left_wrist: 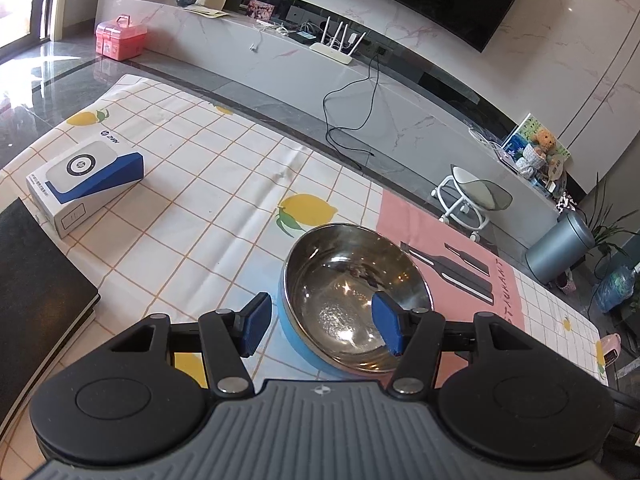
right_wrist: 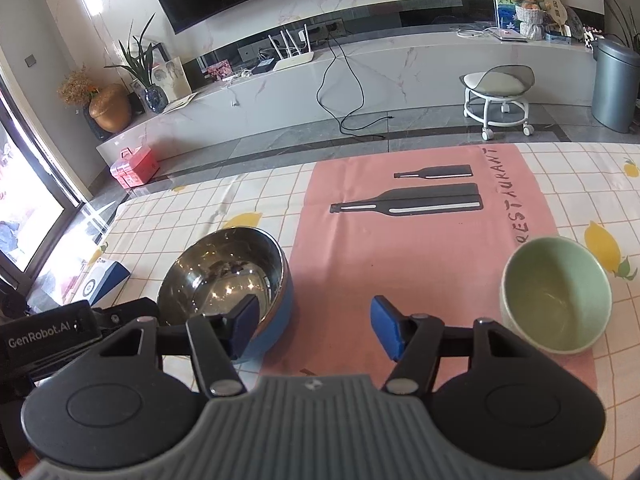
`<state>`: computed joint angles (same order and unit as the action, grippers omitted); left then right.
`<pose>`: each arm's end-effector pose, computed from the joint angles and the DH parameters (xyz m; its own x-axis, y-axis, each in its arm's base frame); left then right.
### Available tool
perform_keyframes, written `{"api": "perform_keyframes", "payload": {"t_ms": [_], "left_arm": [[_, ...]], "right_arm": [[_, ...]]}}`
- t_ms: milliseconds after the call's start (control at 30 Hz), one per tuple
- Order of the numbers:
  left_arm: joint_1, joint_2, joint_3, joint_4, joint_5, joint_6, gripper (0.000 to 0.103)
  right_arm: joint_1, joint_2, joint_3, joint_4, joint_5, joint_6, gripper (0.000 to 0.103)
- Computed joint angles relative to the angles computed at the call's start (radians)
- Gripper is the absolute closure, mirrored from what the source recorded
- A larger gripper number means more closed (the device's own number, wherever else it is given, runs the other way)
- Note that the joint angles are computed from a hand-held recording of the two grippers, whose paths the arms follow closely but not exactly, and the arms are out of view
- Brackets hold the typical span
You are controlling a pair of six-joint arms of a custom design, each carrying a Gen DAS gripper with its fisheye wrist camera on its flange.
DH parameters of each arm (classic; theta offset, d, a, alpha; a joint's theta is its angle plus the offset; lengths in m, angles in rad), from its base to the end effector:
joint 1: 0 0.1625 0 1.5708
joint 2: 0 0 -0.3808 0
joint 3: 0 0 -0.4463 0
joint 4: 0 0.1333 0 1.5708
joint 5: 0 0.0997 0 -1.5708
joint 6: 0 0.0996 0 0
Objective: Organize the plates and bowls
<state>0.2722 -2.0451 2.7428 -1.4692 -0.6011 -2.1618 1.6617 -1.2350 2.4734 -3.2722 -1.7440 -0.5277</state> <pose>-0.1320 -0.2605 0.1038 -0.7902 -0.5477 -0.2749 -0.0276 0.4799 -0.8769 0.1523 -0.3919 0.0569 -0.8127 -0.4597 0.3581 -0.5677 0.7634 -0.3082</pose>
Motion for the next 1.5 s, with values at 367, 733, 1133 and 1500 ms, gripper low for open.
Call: {"api": "perform_keyframes", "payload": {"t_ms": [367, 733, 1133, 1500], "left_arm": [[0.165, 0.074, 0.008, -0.229, 0.038, 0.19, 0.058], [0.212, 0.159, -0.036, -0.25, 0.021, 0.227, 0.092], [0.058, 0.168, -0.097, -0.032, -0.083, 0.055, 0.093], [-0.158, 0.319, -0.171, -0.001, -0.236, -0.083, 0.093]], "right_arm": [[0.007, 0.131, -0.077, 0.01, -0.016, 0.087, 0.06], [0.01, 0.172, -0.124, 0.073, -0.005, 0.158, 0.091], [0.01, 0.01, -0.035, 0.142, 0.026, 0.156, 0.092], [-0.07, -0.412, 0.159, 0.332, 0.08, 0.068, 0.093]]}}
